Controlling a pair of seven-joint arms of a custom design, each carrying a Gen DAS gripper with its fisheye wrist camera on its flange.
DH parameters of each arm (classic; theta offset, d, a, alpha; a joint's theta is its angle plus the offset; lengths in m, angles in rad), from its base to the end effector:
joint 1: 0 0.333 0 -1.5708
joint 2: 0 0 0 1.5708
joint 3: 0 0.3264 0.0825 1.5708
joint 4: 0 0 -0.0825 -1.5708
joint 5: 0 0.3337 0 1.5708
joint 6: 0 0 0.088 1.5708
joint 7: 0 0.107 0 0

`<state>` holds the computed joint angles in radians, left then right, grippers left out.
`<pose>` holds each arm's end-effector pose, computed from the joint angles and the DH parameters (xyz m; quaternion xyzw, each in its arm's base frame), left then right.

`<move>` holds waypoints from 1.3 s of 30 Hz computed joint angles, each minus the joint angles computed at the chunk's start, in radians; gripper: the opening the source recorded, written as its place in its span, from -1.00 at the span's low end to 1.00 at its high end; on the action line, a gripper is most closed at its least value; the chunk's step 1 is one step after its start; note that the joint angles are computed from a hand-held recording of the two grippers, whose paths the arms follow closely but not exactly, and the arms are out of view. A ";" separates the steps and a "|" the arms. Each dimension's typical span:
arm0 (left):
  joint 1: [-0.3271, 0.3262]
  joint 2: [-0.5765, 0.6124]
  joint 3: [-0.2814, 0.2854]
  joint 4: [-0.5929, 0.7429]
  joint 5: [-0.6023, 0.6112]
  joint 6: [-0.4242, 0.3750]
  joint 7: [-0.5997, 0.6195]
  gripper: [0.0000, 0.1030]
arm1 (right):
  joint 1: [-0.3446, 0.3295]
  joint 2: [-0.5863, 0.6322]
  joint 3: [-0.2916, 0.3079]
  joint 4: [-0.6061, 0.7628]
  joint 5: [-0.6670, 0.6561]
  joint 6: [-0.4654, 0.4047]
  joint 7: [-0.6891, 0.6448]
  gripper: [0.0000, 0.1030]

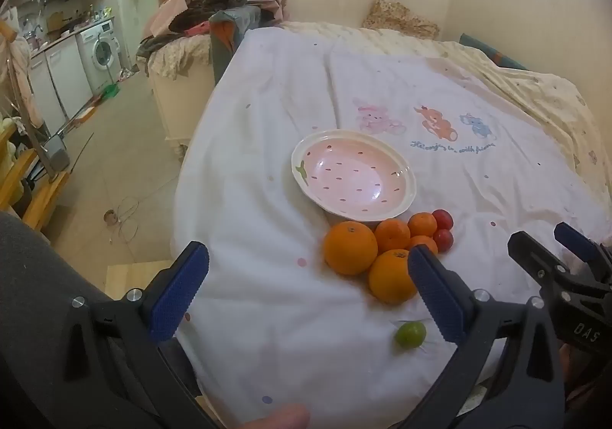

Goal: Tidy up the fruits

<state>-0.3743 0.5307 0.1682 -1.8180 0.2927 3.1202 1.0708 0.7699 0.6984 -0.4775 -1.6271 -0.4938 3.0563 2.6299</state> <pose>0.6429 -0.1795 0.3812 -0.6358 0.6710 -0.2972 0.2393 0.6303 0.3127 0.3613 -0.6223 0.6631 -0.2648 0.3207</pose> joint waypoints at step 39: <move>0.028 -0.005 -0.029 -0.002 -0.017 -0.012 0.027 0.99 | 0.011 0.004 -0.011 -0.002 0.019 0.003 -0.010 0.99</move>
<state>-0.3465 0.5259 0.1394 -1.8201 0.2760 3.1084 1.0973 0.7810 0.7023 -0.4887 -1.6293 -0.4747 3.0595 2.6202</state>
